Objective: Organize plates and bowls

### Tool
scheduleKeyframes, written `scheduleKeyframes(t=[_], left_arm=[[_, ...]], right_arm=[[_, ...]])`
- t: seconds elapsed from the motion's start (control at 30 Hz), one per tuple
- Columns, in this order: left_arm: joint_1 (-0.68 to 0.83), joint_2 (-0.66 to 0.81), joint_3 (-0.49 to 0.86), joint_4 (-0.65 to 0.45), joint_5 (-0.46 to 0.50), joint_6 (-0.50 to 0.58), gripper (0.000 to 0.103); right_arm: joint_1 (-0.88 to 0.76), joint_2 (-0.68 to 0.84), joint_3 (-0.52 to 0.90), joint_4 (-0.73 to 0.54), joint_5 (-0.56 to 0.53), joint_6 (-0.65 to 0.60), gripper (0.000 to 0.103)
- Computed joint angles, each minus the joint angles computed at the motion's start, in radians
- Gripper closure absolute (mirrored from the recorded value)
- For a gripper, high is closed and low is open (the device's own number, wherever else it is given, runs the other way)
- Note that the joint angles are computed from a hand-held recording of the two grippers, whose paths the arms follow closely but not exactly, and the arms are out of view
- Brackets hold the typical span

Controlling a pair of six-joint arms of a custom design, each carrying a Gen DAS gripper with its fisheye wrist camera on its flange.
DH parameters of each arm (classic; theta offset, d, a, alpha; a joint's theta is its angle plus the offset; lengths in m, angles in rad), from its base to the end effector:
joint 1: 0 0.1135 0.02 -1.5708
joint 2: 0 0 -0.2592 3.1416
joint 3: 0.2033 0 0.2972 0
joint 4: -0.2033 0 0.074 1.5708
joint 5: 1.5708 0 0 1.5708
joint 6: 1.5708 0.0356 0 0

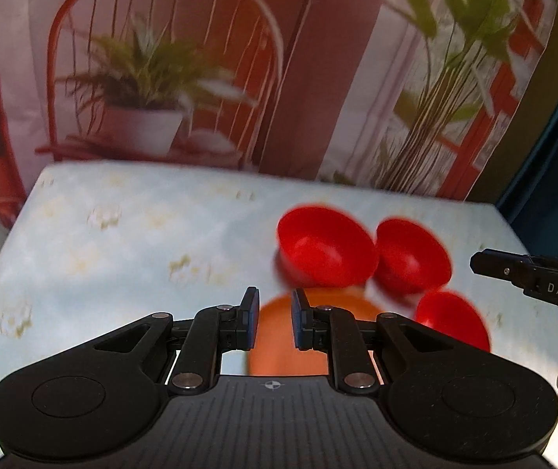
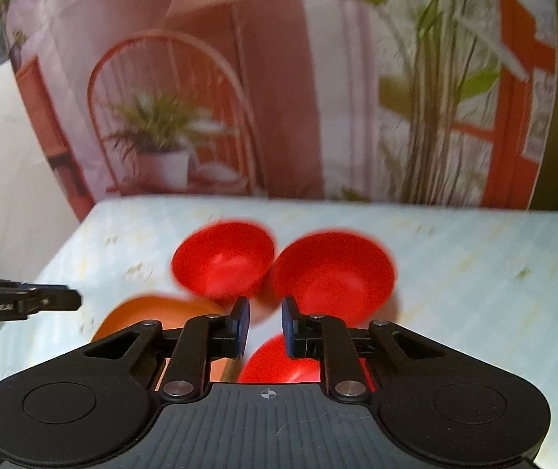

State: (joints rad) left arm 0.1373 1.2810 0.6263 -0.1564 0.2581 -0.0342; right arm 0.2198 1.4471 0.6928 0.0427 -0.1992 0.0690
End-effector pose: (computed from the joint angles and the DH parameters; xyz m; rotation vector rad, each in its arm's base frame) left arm 0.2866 0.0304 0.1536 -0.0803 2.3610 -0.2572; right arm 0.3144 0.0775 0.1440 -0.2772 2.2771 0.3777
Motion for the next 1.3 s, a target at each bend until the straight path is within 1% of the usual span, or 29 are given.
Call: scheduleKeyframes(t=[0.1, 0.23, 0.4, 0.5, 0.6, 0.7, 0.77, 0.9, 1.0, 1.07, 1.13, 1.3], left_arm=[[-0.023, 0.028, 0.068, -0.016, -0.02, -0.016, 0.085], [-0.072, 0.106, 0.159, -0.019, -0.07, 0.0, 0.085], [-0.091, 0.285, 0.252, 0.021, -0.067, -0.043, 0.085], [-0.094, 0.388, 0.293, 0.048, -0.057, -0.066, 0.085], [-0.105, 0.48, 0.339, 0.056, -0.068, -0.124, 0.085], [-0.109, 0.549, 0.367, 0.07, -0.092, -0.15, 0.085], [-0.095, 0.58, 0.382, 0.07, -0.071, -0.16, 0.085], [-0.064, 0.608, 0.378, 0.094, 0.0, -0.171, 0.084], [-0.051, 0.623, 0.38, 0.101, 0.052, -0.205, 0.084], [-0.042, 0.625, 0.371, 0.11, 0.082, -0.222, 0.085], [-0.039, 0.63, 0.366, 0.122, 0.093, -0.235, 0.085], [-0.037, 0.641, 0.369, 0.131, 0.112, -0.243, 0.086]], right_arm=[[-0.04, 0.006, 0.023, 0.038, -0.025, -0.031, 0.086], [-0.068, 0.071, 0.074, 0.065, -0.057, -0.034, 0.086], [-0.054, 0.199, 0.162, 0.062, -0.064, -0.041, 0.086], [-0.032, 0.292, 0.24, 0.062, -0.053, -0.047, 0.086], [-0.015, 0.381, 0.317, 0.071, -0.058, -0.032, 0.086], [0.009, 0.475, 0.397, 0.084, -0.05, -0.017, 0.086], [0.026, 0.528, 0.447, 0.077, -0.037, -0.019, 0.086], [0.053, 0.621, 0.548, 0.021, -0.02, -0.045, 0.086], [0.066, 0.665, 0.598, -0.012, 0.0, -0.07, 0.086], [0.071, 0.687, 0.617, -0.028, 0.013, -0.064, 0.086], [0.068, 0.7, 0.626, -0.04, -0.007, -0.053, 0.086], [0.069, 0.725, 0.643, -0.05, -0.01, -0.057, 0.087]])
